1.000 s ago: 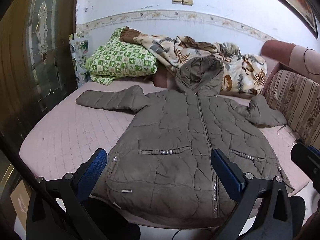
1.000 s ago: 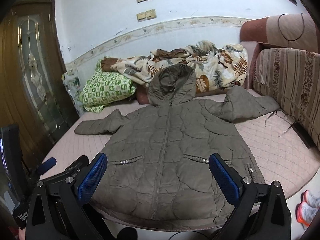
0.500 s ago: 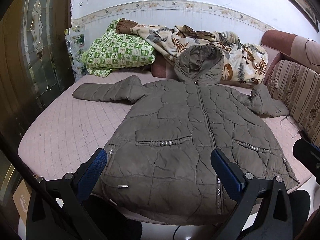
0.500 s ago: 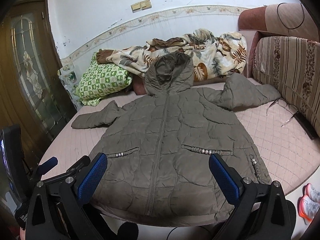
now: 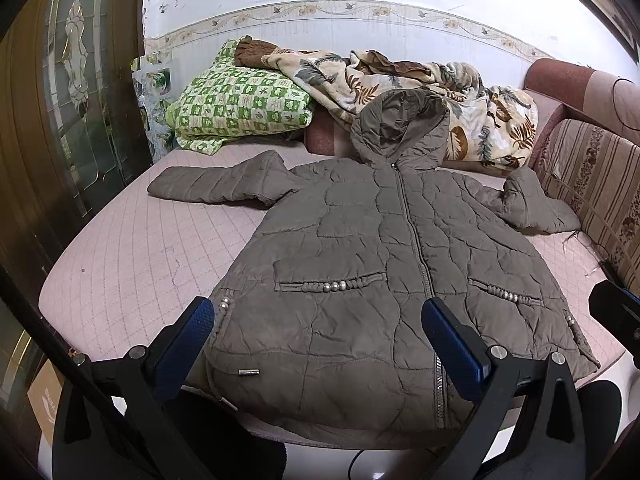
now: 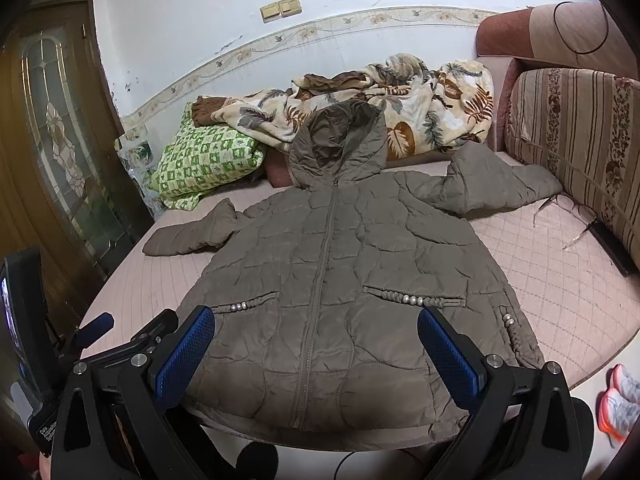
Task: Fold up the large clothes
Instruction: 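Move the right tool toward the jacket sleeve beside the sofa, then grasp the sleeve cuff with the right tool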
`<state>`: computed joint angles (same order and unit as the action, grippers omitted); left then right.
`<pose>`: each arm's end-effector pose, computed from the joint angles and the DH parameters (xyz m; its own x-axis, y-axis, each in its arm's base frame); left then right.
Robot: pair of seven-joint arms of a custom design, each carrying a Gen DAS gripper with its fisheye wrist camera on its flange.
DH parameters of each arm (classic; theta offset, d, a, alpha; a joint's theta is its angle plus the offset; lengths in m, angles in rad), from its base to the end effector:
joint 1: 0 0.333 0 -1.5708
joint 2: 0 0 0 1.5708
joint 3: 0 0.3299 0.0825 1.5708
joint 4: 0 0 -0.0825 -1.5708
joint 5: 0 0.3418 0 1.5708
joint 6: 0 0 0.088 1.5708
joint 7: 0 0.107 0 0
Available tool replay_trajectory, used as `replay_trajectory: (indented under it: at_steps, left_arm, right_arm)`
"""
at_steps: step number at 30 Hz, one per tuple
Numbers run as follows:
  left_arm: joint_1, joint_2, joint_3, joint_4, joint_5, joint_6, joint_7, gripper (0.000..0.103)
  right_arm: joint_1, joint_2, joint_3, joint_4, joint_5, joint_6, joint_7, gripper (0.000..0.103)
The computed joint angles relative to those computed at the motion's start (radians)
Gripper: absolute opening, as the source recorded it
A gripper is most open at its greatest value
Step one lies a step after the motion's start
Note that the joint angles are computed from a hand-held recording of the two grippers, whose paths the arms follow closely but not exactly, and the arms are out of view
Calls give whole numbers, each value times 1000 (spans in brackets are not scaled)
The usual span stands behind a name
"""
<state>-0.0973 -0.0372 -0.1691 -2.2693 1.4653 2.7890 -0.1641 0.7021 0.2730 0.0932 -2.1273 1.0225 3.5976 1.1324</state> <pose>0.4672 -0.1752 0.4438 0.1757 -0.9844 -0.0100 -0.5953 -0.0982 -0.7975 0.4628 0.3120 0.4320 0.1767 -0.9464 -0.2703 -0.5684 0.1261 -0.8131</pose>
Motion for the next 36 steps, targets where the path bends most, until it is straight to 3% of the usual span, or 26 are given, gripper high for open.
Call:
replay_trajectory:
  at_steps: [6, 8, 11, 14, 16, 18, 19, 20, 21, 22, 23, 24, 27, 29, 31, 32, 36]
  left_arm:
    - [5, 24, 8, 33, 71, 5, -46, 103]
    - [13, 55, 18, 85, 99, -2, -51, 103]
    - [31, 120, 42, 200, 87, 14, -18, 103]
    - [31, 258, 68, 398, 25, 4, 53, 103]
    - [26, 370, 84, 531, -70, 7, 129, 103]
    - [26, 472, 110, 624, -159, 82, 184, 103]
    - [33, 520, 105, 656, -163, 85, 184, 103]
    - [59, 545, 66, 670, -212, 59, 255, 103]
    - [110, 584, -9, 693, -321, 23, 396, 103]
    - [138, 617, -48, 715, -463, 29, 545, 103]
    - [143, 637, -53, 731, -551, 55, 623, 103]
    - [119, 645, -23, 744, -572, 73, 632, 103]
    - [75, 684, 9, 801, -569, 44, 677, 103]
    - [91, 713, -24, 823, -638, 61, 765, 103]
    - [107, 727, -55, 829, -695, 84, 838, 103]
    - [104, 736, -59, 841, -712, 87, 868, 103]
    - [21, 747, 16, 858, -709, 87, 894, 103]
  right_arm:
    - [-41, 1, 4, -7, -53, -21, 64, 103]
    - [-21, 20, -35, 24, -21, -46, 42, 103]
    - [57, 54, -167, 103, 99, -134, -30, 103]
    - [52, 57, -223, 111, 60, -183, 28, 103]
    - [146, 70, -382, 130, 68, -244, 50, 103]
    - [172, 78, -476, 136, 7, -311, 130, 103]
    - [148, 78, -472, 148, 32, -332, 116, 103]
    - [88, 70, -436, 159, 55, -348, 110, 103]
    - [53, 66, -435, 164, 46, -372, 136, 103]
    - [14, 62, -421, 171, 26, -391, 157, 103]
    - [-60, 60, -376, 198, 76, -416, 108, 103]
    - [-111, 59, -342, 213, 101, -422, 80, 103]
    - [-216, 103, -362, 303, 53, -514, 163, 103]
    - [-271, 164, -389, 395, 10, -581, 263, 103]
    - [-356, 228, -364, 490, 14, -634, 292, 102]
    - [-370, 262, -382, 529, -17, -656, 354, 101]
    - [-497, 433, -363, 766, -84, -766, 473, 91]
